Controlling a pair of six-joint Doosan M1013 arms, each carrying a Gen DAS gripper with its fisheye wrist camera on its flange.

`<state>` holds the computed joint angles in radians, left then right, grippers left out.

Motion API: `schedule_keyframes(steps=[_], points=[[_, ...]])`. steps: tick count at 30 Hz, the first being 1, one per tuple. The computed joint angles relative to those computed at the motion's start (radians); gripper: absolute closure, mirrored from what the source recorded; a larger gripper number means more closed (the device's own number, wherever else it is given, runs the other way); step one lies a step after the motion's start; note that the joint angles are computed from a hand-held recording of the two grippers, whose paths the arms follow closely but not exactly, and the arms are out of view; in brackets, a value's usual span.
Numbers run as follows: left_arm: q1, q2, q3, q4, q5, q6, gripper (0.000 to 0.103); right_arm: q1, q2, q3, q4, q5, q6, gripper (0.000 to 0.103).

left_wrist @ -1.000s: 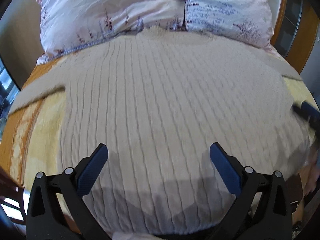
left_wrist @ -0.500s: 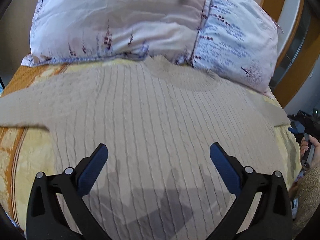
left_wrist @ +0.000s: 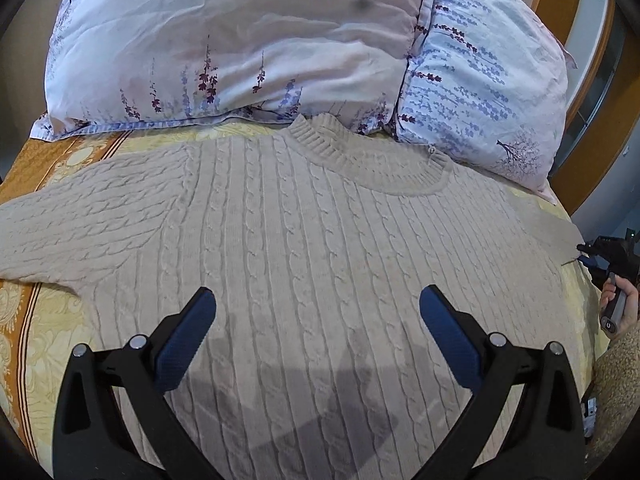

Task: Fold small clothes
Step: 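Move the right tool to the sweater sleeve cuff and close on it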

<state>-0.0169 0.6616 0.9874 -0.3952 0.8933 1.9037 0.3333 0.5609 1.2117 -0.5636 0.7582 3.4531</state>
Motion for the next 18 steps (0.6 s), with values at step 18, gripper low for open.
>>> schedule_keyframes(steps=[18], points=[[0.016, 0.023, -0.031, -0.095, 0.008, 0.005, 0.002, 0.112, 0.095, -0.267, -0.003, -0.230, -0.502, 0.095]])
